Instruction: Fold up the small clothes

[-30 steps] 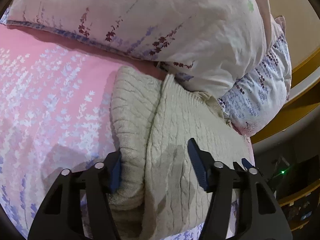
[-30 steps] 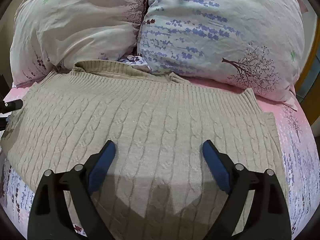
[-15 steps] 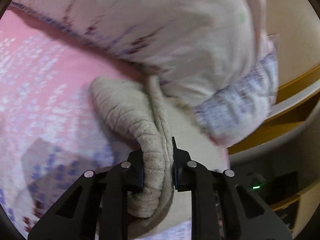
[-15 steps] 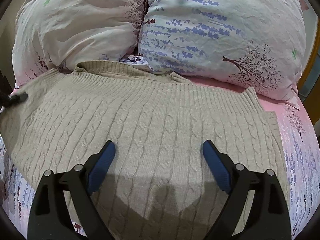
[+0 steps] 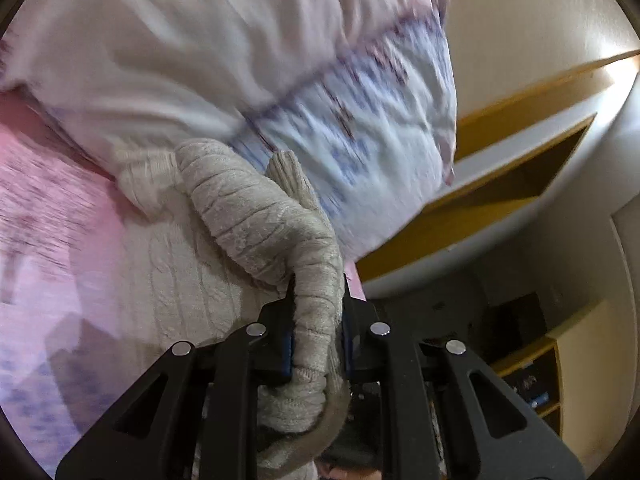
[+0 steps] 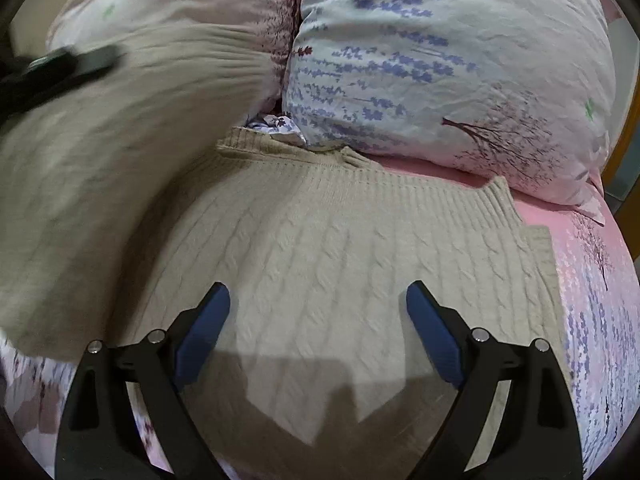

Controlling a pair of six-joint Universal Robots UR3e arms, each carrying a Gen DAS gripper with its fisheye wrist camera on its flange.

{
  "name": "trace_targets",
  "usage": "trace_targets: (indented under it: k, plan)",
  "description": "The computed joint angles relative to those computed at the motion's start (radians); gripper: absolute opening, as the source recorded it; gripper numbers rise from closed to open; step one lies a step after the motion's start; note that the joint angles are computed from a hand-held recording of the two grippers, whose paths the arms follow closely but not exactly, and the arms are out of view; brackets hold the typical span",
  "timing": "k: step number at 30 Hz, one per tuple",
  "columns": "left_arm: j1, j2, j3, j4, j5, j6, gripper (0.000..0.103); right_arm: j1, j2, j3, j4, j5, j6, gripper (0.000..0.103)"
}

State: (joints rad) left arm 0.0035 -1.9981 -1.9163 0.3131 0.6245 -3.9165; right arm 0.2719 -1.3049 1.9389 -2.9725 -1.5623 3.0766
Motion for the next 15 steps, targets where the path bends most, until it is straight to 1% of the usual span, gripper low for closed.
trace_targets:
  k: [2,4,5,6,7,9,10,11,12,13,15]
  plan:
    - [-0.075,-0.087,0.112,-0.035,0.02,-0.004,0.016,-0.06,-0.083,0.099,-0.021,0.052,-0.039,0.09]
    - [-0.134,-0.136,0.2,-0.159,0.049,0.054,0.017,-0.123,-0.162,0.182,-0.02,0.091,-0.074,0.09]
    - [-0.158,-0.152,0.236,-0.235,0.07,0.086,0.017,-0.178,-0.218,0.235,-0.012,0.134,-0.097,0.09]
    - [-0.168,-0.164,0.25,-0.259,0.077,0.089,0.017,-0.235,-0.274,0.28,0.009,0.183,-0.118,0.09]
    - [-0.168,-0.19,0.267,-0.249,0.054,0.075,0.019,-0.315,-0.347,0.33,0.046,0.259,-0.144,0.09]
    - [-0.153,-0.222,0.286,-0.188,-0.013,0.034,0.039,-0.443,-0.447,0.375,0.129,0.39,-0.185,0.09]
    - [-0.135,-0.242,0.298,-0.128,-0.083,0.004,0.062,-0.516,-0.5,0.393,0.186,0.47,-0.206,0.09]
    - [-0.12,-0.255,0.308,-0.061,-0.143,-0.028,0.082,-0.588,-0.54,0.399,0.251,0.557,-0.218,0.089]
    - [-0.111,-0.24,0.295,-0.038,-0.161,-0.027,0.087,-0.642,-0.56,0.391,0.315,0.637,-0.227,0.089]
    - [-0.096,-0.188,0.244,-0.023,-0.148,0.002,0.09,-0.678,-0.568,0.378,0.375,0.705,-0.234,0.087]
    - [-0.065,-0.079,0.129,-0.031,-0.105,0.076,0.09,-0.736,-0.523,0.313,0.548,0.87,-0.257,0.086]
